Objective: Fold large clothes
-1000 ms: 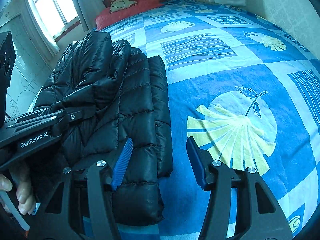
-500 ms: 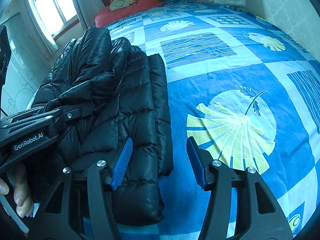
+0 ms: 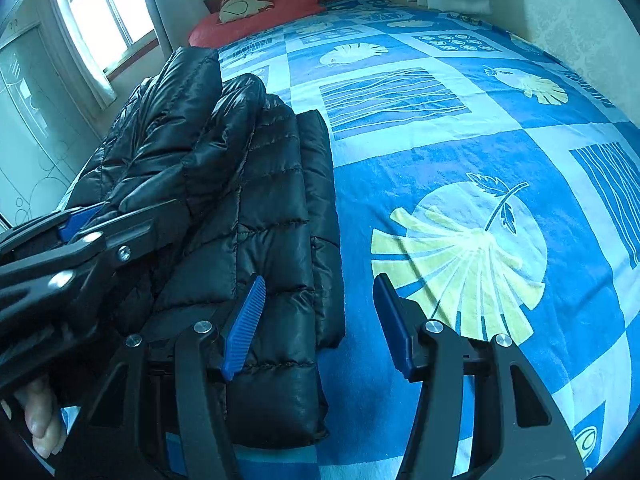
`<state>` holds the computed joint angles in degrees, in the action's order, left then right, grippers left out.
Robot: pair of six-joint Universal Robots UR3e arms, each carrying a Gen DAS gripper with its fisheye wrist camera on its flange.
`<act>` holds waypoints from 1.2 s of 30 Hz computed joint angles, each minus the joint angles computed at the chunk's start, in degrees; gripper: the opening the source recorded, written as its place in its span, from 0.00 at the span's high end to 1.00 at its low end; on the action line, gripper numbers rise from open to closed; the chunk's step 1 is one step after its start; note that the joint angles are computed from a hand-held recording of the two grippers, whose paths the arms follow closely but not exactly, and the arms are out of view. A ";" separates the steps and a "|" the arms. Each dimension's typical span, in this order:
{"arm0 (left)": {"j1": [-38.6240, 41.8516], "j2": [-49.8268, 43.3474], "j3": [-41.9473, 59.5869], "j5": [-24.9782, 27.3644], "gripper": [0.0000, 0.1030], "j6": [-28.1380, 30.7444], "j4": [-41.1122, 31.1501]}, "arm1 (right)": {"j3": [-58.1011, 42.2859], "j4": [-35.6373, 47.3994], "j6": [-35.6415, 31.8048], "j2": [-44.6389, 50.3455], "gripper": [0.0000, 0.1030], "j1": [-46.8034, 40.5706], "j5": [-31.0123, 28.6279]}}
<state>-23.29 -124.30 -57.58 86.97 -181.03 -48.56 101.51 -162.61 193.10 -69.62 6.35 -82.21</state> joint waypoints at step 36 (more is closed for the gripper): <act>21.57 47.39 -54.38 -10.26 0.26 1.22 18.73 | -9.68 4.89 6.28 -2.04 0.31 -0.96 7.77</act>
